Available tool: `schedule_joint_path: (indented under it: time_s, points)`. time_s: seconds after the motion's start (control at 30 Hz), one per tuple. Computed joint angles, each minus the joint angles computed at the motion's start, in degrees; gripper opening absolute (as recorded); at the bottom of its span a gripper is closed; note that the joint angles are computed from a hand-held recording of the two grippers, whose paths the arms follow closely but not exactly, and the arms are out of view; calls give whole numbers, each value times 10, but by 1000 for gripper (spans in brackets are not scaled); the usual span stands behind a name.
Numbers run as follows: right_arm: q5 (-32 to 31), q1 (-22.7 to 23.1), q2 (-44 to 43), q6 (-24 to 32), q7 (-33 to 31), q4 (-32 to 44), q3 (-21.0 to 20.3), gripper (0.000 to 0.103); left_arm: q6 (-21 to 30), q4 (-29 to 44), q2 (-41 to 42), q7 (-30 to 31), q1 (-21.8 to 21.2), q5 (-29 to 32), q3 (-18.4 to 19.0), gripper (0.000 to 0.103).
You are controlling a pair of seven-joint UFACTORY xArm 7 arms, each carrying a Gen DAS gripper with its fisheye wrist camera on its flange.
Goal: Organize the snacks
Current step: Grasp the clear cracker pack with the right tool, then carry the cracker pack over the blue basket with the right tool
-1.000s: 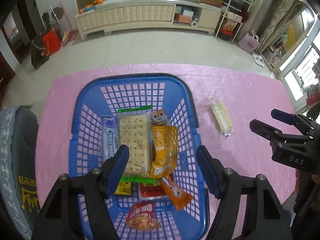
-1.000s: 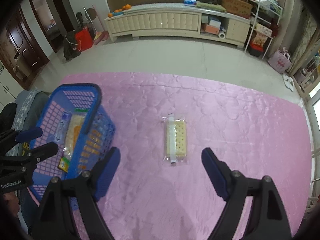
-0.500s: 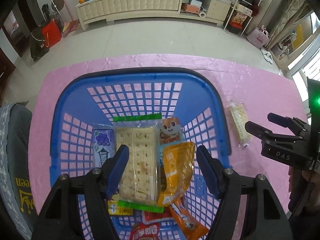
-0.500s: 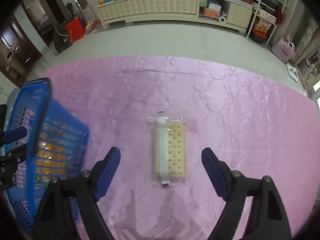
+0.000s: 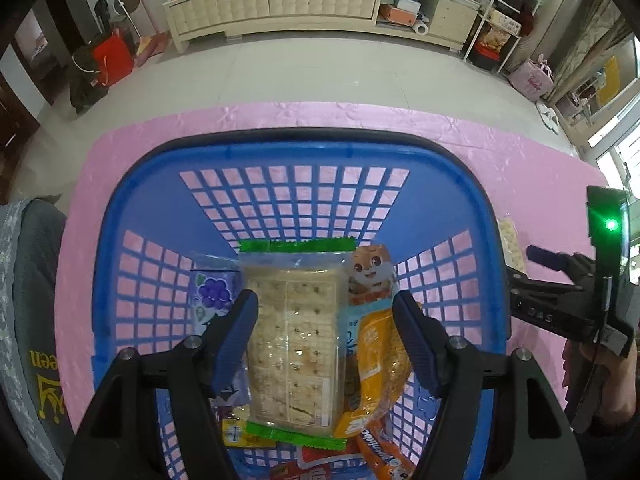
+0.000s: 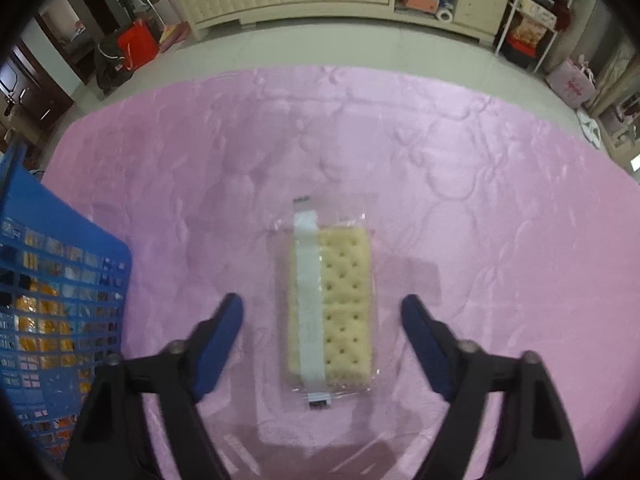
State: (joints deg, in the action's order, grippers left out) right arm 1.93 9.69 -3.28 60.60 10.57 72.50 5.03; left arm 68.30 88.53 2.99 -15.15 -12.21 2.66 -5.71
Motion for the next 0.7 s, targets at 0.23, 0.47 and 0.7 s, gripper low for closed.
schedule_joint_path:
  time_s: [0.23, 0.47, 0.7]
  points:
    - [7, 9, -41, -16, -15, -31, 4, 47, 9, -13, -23, 3, 3, -1, 1, 68]
    - [22, 18, -103, 13, -19, -14, 12, 47, 19, -57, -99, 15, 13, -21, 2, 68]
    - [14, 32, -154, 52, 10, 6, 32, 47, 35, -88, -182, 27, 16, -34, -2, 68]
